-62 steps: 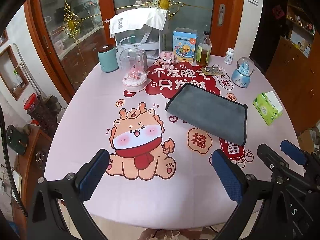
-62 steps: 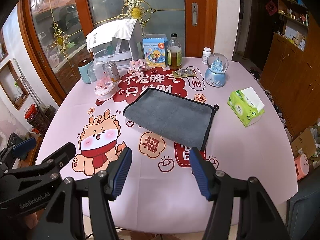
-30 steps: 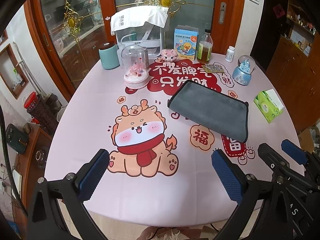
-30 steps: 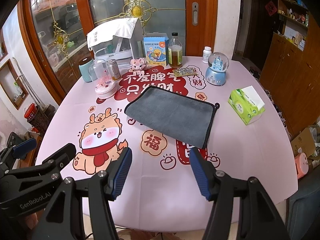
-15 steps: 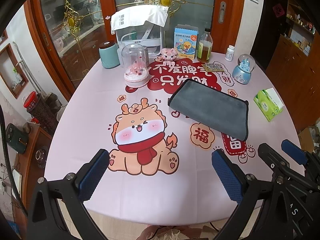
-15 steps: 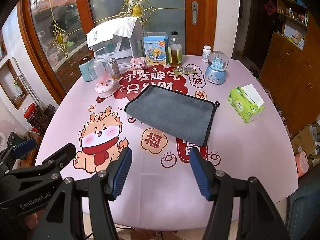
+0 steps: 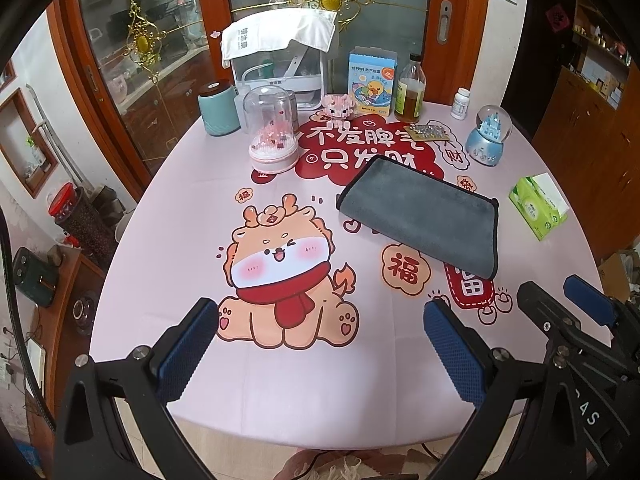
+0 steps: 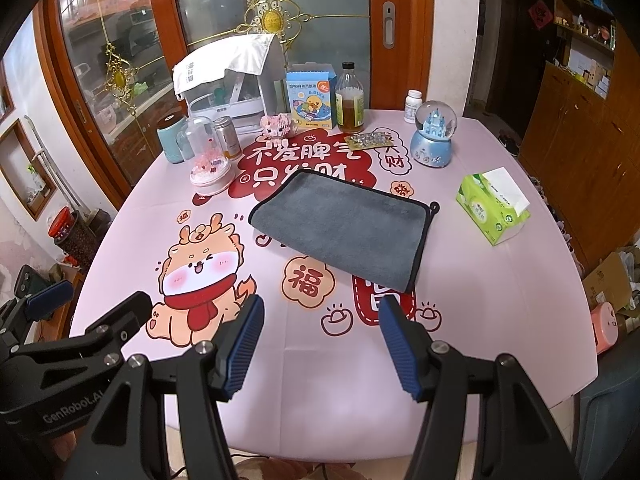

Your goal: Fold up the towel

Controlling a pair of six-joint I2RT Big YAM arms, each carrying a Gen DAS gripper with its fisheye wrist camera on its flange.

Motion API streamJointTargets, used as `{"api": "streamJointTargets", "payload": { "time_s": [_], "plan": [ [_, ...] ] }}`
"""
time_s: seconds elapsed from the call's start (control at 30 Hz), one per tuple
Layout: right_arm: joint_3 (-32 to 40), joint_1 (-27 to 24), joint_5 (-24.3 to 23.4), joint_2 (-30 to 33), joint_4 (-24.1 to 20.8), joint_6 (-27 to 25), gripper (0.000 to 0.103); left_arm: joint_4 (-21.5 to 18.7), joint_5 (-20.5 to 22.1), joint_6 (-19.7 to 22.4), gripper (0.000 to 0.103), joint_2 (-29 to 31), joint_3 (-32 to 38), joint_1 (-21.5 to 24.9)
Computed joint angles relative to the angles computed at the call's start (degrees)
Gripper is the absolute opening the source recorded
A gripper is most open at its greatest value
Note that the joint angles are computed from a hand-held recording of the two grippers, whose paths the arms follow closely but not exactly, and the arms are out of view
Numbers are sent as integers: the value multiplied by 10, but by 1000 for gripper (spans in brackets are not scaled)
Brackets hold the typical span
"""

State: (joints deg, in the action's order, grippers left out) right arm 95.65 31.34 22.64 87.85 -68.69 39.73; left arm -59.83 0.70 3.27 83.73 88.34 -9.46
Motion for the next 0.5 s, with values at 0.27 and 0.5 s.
{"api": "streamJointTargets", "payload": {
  "time_s": [0.27, 0.5],
  "plan": [
    [1, -1, -1, 0, 0, -1, 60, -3, 0, 0, 102, 3, 5, 0],
    [0, -3, -3, 0, 1, -3, 60, -2, 0, 1, 102, 2, 2, 1]
  ]
}}
